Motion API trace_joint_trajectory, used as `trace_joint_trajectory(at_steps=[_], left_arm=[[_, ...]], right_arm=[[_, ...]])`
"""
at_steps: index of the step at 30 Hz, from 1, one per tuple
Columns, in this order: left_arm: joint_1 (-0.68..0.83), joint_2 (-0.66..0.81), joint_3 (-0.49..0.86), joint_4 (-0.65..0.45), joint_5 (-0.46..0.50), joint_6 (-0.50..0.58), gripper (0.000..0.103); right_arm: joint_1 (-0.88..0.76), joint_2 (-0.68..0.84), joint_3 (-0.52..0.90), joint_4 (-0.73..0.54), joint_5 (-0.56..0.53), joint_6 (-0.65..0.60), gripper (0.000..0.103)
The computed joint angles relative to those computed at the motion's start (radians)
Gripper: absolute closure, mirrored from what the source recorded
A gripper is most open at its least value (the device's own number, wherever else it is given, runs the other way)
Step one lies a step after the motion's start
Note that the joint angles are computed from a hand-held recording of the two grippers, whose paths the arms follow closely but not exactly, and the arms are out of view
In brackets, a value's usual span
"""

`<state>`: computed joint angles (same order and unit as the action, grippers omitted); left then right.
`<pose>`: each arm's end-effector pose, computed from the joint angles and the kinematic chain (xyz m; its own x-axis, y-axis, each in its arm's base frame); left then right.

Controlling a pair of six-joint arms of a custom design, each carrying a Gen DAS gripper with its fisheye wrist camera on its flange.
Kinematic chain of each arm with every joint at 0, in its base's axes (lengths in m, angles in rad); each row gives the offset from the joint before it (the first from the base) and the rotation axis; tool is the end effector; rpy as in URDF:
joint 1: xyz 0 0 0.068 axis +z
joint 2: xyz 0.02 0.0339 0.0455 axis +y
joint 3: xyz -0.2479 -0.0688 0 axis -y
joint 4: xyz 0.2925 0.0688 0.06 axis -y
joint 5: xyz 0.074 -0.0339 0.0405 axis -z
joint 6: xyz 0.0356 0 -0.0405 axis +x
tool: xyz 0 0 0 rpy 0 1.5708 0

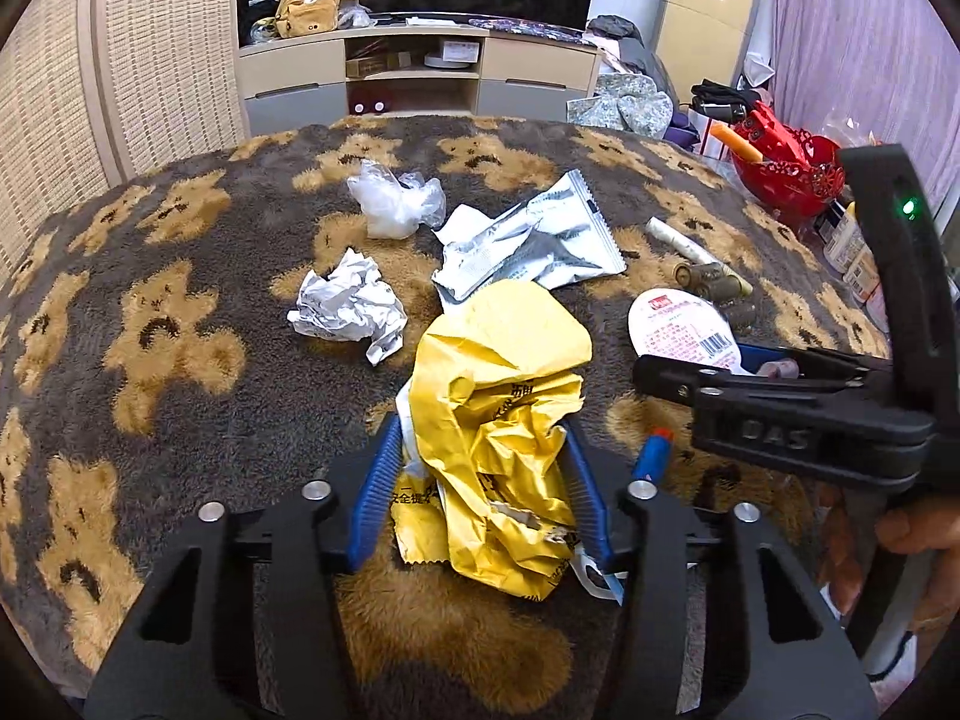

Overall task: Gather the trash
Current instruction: 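Grasp the crumpled gold foil with the left tool while the right tool grasps the yogurt cup, then carry the foil and yogurt cup to the bin and release both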

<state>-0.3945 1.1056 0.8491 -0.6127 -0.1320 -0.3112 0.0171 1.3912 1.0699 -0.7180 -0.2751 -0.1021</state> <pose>0.2580 -0.1023 0.2354 -0.7639 -0.0108 -0.6452 0.0721 0.9922 -0.1019 0.3269 0.0153 0.2286 -0.8417 -0.1125 -0.5280 -0.2412 0.9534 0.1813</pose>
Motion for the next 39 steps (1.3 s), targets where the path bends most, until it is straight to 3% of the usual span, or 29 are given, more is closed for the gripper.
trace_joint_trajectory(at_steps=[4, 13, 24, 30, 34, 39], left_arm=[[0.005, -0.015, 0.006, -0.013, 0.001, 0.009, 0.061], [0.006, -0.100, 0.020, -0.071, -0.048, 0.005, 0.064], [-0.153, -0.338, 0.061, -0.308, -0.217, -0.073, 0.064], [-0.387, -0.449, 0.053, -0.488, -0.382, -0.251, 0.064], [-0.604, -0.490, 0.026, -0.618, -0.487, -0.463, 0.063], [-0.852, -0.504, -0.031, -0.750, -0.568, -0.744, 0.063]], right_arm=[[0.014, -0.013, -0.010, 0.016, 0.012, 0.008, 0.045], [0.003, -0.104, -0.007, -0.003, -0.026, 0.012, 0.045], [-0.075, -0.454, -0.071, -0.168, -0.146, -0.020, 0.045], [-0.185, -0.686, -0.158, -0.343, -0.243, -0.093, 0.045], [-0.279, -0.812, -0.222, -0.466, -0.293, -0.184, 0.045], [-0.479, -0.915, -0.307, -0.654, -0.391, -0.400, 0.045]])
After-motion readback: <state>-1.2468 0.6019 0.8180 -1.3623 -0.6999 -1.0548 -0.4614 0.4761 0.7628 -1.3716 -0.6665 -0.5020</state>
